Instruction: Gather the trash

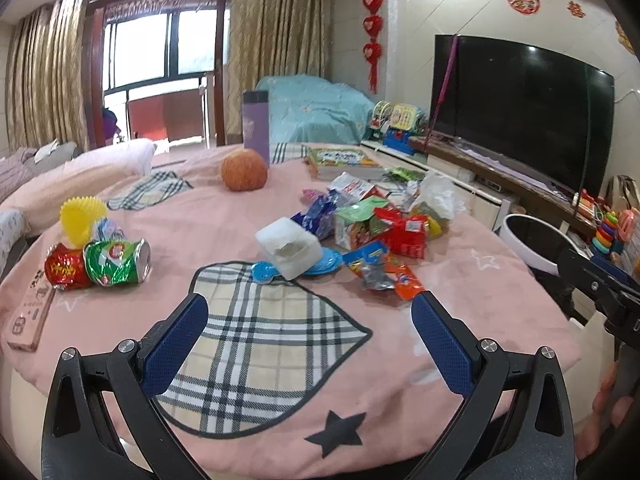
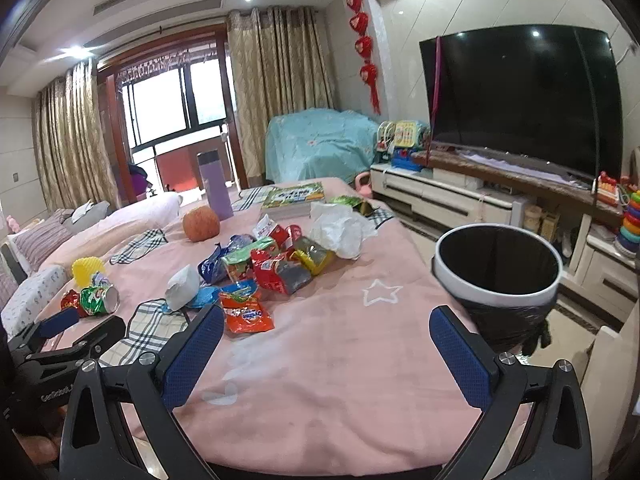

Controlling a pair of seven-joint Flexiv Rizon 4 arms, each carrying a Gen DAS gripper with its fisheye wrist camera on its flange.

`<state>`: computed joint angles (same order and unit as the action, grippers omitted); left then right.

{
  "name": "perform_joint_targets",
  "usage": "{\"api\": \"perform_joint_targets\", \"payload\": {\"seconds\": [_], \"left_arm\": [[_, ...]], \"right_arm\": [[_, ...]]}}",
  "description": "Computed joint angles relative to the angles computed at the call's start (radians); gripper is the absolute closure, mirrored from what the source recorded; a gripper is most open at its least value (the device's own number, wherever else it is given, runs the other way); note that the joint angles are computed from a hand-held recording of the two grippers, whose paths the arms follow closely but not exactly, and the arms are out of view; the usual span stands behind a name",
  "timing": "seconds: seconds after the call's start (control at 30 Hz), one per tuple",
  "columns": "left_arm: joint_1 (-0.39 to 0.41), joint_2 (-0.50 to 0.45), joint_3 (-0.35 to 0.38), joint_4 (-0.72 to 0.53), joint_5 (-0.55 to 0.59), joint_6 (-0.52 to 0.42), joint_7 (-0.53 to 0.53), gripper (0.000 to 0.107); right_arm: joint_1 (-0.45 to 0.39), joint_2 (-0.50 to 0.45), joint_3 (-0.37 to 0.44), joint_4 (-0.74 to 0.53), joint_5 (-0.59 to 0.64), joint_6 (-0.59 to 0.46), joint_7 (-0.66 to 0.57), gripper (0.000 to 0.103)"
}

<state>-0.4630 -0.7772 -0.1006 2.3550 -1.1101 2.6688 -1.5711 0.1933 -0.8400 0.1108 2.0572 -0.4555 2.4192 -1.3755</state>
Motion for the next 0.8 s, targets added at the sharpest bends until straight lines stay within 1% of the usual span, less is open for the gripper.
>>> {"api": "perform_joint_targets", "payload": {"seconds": [0.03, 0.07, 0.13, 0.33, 0.43, 0.53, 0.63, 0.7, 0.8], "left_arm": [[0.008, -0.001, 0.001, -0.002, 0.003, -0.009, 0.001, 0.004], [0.016, -0.002, 0.002, -0.003, 0.006, -0.019, 0.001, 0.004], [0.034, -0.005, 0.007, -0.006, 0.013, -0.043, 0.001, 0.004], [0.085, -0.009, 0.035, -0.010, 0.071, -0.118, -0.025, 0.004], [0.108, -0.014, 0.052, -0.023, 0.105, -0.156, -0.024, 0.004], [0.136, -0.014, 0.068, -0.032, 0.149, -0.196, -0.039, 0.004], [0.187, -0.006, 0.079, -0.038, 0.235, -0.245, -0.082, 0.004], [0.200, -0.004, 0.094, -0.055, 0.259, -0.280, -0.088, 0.004], [0.225, -0.004, 0.111, -0.077, 0.305, -0.320, -0.103, 0.004]], "right_arm": [[-0.002, -0.005, 0.003, -0.008, -0.010, -0.006, 0.005, 0.000], [0.022, -0.019, -0.010, -0.023, 0.015, 0.005, -0.028, 0.000], [0.014, -0.028, -0.003, -0.041, -0.017, -0.021, -0.013, 0.000], [-0.038, -0.062, 0.039, -0.091, -0.166, -0.098, 0.058, 0.000], [-0.046, -0.080, 0.052, -0.118, -0.219, -0.126, 0.085, 0.000], [-0.055, -0.097, 0.063, -0.148, -0.274, -0.174, 0.119, 0.000], [-0.057, -0.120, 0.072, -0.189, -0.317, -0.228, 0.142, 0.000], [-0.076, -0.138, 0.095, -0.221, -0.367, -0.279, 0.172, 0.000], [-0.125, -0.175, 0.155, -0.273, -0.467, -0.356, 0.222, 0.000]]}}
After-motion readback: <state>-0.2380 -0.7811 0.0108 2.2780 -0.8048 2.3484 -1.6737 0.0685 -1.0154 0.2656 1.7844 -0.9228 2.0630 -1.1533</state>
